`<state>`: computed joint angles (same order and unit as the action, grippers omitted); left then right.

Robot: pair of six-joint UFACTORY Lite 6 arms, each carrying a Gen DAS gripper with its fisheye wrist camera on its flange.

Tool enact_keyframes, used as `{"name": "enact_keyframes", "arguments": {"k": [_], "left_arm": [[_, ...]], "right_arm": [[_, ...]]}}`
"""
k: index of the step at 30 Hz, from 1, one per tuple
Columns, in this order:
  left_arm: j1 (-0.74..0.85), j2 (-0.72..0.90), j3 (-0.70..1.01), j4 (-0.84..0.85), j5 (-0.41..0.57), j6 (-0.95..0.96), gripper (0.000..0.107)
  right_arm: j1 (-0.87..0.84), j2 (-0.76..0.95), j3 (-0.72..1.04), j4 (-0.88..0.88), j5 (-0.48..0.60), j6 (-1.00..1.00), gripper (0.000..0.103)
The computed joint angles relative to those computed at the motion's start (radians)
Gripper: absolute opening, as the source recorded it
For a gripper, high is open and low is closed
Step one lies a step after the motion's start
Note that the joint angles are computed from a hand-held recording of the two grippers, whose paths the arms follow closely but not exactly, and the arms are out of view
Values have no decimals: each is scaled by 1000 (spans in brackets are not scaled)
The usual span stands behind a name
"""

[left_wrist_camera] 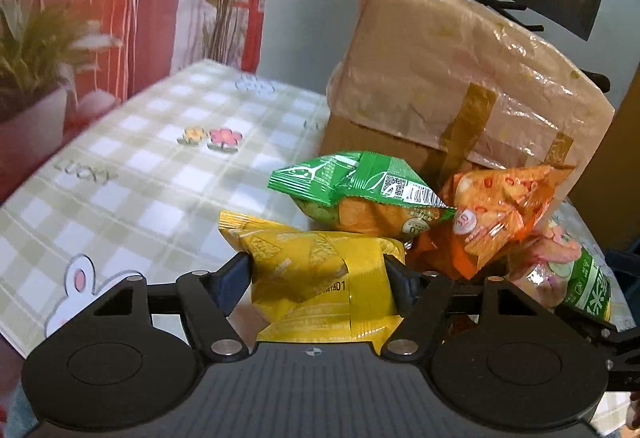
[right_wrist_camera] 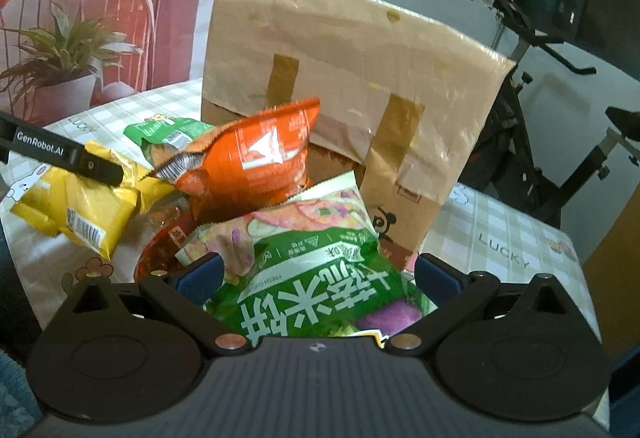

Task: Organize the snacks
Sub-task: 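Lift the yellow bag with the left gripper and drop it into the box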

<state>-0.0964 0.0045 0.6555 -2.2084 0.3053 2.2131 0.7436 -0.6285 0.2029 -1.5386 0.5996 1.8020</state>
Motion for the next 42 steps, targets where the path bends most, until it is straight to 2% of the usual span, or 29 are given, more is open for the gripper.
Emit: {"name": "enact_keyframes", "arguments": {"k": [4, 11, 23, 27, 29, 33, 36, 42], "left_arm": [[-1, -18, -10, -28, 3, 31, 73], [7, -48, -37, -53, 11, 60, 73], [16, -78, -65, -59, 31, 73, 73], [16, -85, -72, -61, 37, 77, 73], [21, -96, -80, -68, 44, 89, 73], [16, -105, -85, -96, 45, 115, 73], [10, -117, -93, -131, 48, 150, 73], [2, -175, -124, -230, 59, 252, 73]], "right_arm": [[49, 14, 7, 43, 27, -48, 103], [196, 193, 50, 59, 158, -59, 103], [98, 347, 105, -27, 118, -3, 103], [88, 478, 148, -38, 152, 30, 103], [56, 531, 167, -33, 140, 41, 98], [-20, 389, 101, -63, 66, 100, 89], [-9, 293, 73, -31, 113, 79, 88], [-37, 132, 57, 35, 93, -23, 88]]}}
